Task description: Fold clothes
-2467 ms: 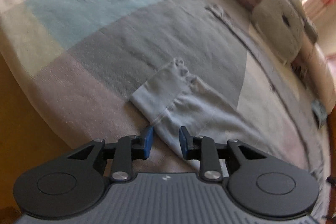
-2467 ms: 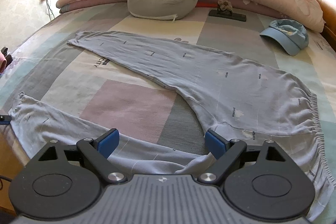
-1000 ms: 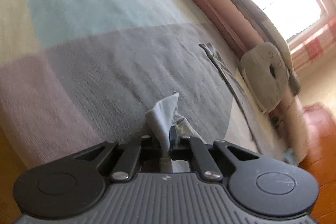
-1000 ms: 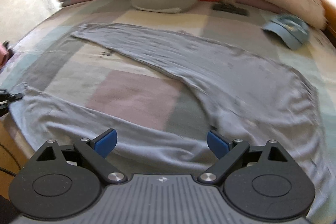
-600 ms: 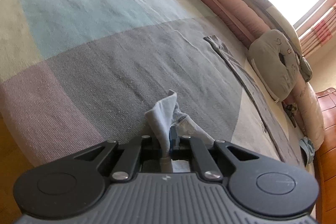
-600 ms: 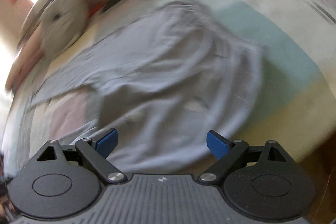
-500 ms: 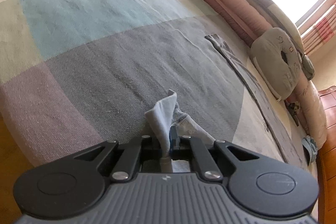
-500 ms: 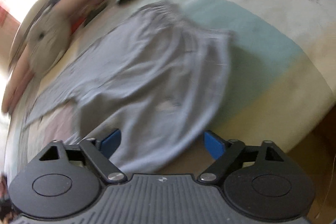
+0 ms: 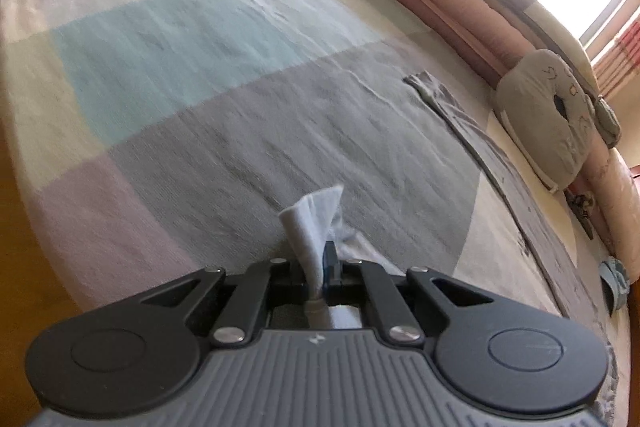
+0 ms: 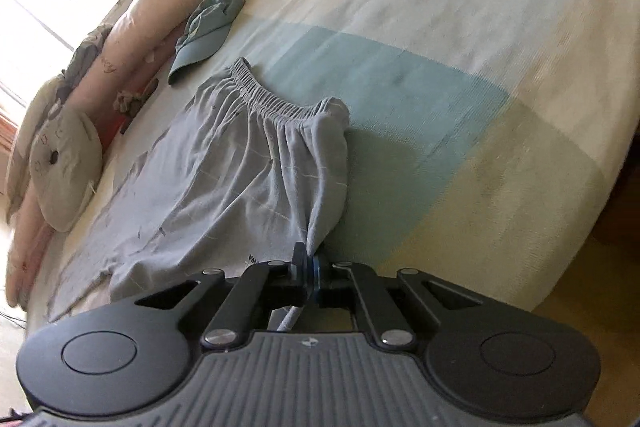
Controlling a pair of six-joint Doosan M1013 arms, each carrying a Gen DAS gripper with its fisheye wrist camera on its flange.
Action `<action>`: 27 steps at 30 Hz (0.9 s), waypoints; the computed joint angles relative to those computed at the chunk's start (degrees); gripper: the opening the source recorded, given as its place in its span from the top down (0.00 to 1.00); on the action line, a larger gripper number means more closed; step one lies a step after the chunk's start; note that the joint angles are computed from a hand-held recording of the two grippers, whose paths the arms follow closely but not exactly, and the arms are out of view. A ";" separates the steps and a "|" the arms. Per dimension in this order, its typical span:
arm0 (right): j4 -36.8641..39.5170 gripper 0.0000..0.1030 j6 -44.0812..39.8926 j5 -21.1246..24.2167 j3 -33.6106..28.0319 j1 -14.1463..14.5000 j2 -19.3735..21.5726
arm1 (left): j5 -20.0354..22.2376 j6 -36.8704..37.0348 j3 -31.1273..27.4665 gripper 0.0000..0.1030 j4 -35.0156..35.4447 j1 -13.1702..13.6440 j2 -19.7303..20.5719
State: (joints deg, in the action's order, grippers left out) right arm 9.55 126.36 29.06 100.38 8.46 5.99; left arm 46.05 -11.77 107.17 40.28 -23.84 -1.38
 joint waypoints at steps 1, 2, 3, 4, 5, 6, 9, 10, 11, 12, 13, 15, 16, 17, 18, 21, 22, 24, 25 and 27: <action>-1.17 0.97 1.12 0.49 -0.11 0.19 -0.29 | 0.37 0.35 0.07 0.96 -0.26 0.10 -0.36; -1.29 0.97 1.43 0.68 -0.09 0.21 -0.65 | 0.96 0.73 0.09 0.96 -0.43 0.16 -0.65; -1.00 0.97 1.30 1.00 -0.15 0.23 -0.89 | 2.01 1.21 0.01 0.96 -0.48 0.17 -0.78; -0.54 0.97 1.13 1.57 -0.23 0.23 -0.97 | 2.64 1.42 0.12 0.96 -0.77 0.33 -0.96; -0.05 0.97 0.99 2.20 -0.31 0.24 -1.01 | 2.91 0.80 0.42 0.96 -1.06 0.58 -1.21; 1.06 0.97 -0.01 2.68 -0.31 0.11 -1.02 | 2.89 0.02 0.74 0.96 -1.46 0.84 -1.36; -1.56 0.97 1.74 5.97 -1.30 0.80 -0.18 | 2.46 -0.11 1.27 0.96 -2.87 1.34 -1.37; -2.16 0.96 2.35 6.03 -1.26 0.95 -0.16 | 2.51 0.00 1.31 0.96 -2.77 1.26 -1.31; -2.38 0.94 2.86 5.82 -1.18 0.98 -0.24 | 2.53 0.09 1.36 0.96 -2.64 1.20 -1.30; -2.90 0.92 3.59 5.78 -1.23 1.01 -0.34 | 2.48 -0.01 1.40 0.96 -2.40 1.17 -1.42; -5.22 0.91 5.49 5.88 -1.46 1.26 -0.44 | 2.49 -0.53 1.43 0.96 -1.92 1.05 -1.61; -11.57 0.88 10.12 6.13 -2.05 1.97 -0.72 | 2.46 -2.11 1.61 0.96 0.02 0.59 -2.19; -14.67 0.88 12.14 5.99 -2.36 2.39 -0.87 | 2.03 -2.68 1.90 0.96 1.52 0.32 -2.54; -16.99 0.88 13.09 5.90 -2.81 2.70 -0.90 | 2.22 -2.81 2.00 0.96 2.34 0.09 -2.62; -19.13 0.87 13.74 5.84 -3.32 2.98 -0.90 | 2.63 -2.06 1.94 0.96 1.59 0.15 -2.48; -18.78 0.87 9.15 5.20 -5.33 3.23 -0.03 | 2.77 -1.41 2.41 0.96 -1.61 0.77 -2.26; -17.36 0.87 6.43 4.87 -6.20 3.42 0.49 | 2.35 -2.98 2.92 0.96 -0.86 0.61 -2.53; -14.31 0.86 0.78 4.34 -8.01 3.77 1.56 | 2.95 -4.94 3.23 0.96 1.34 -0.06 -2.94; -11.87 0.86 -2.83 4.25 -8.81 3.96 2.10 | 3.10 -5.68 3.36 0.96 2.79 -0.41 -3.16; -6.45 0.84 -10.51 4.44 -10.43 4.31 3.25 | 3.27 -6.77 3.64 0.96 5.13 -0.93 -3.54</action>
State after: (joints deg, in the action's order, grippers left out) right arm 3.10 115.86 33.50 89.95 12.77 9.23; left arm 49.32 -18.54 110.82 45.41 -24.77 -4.93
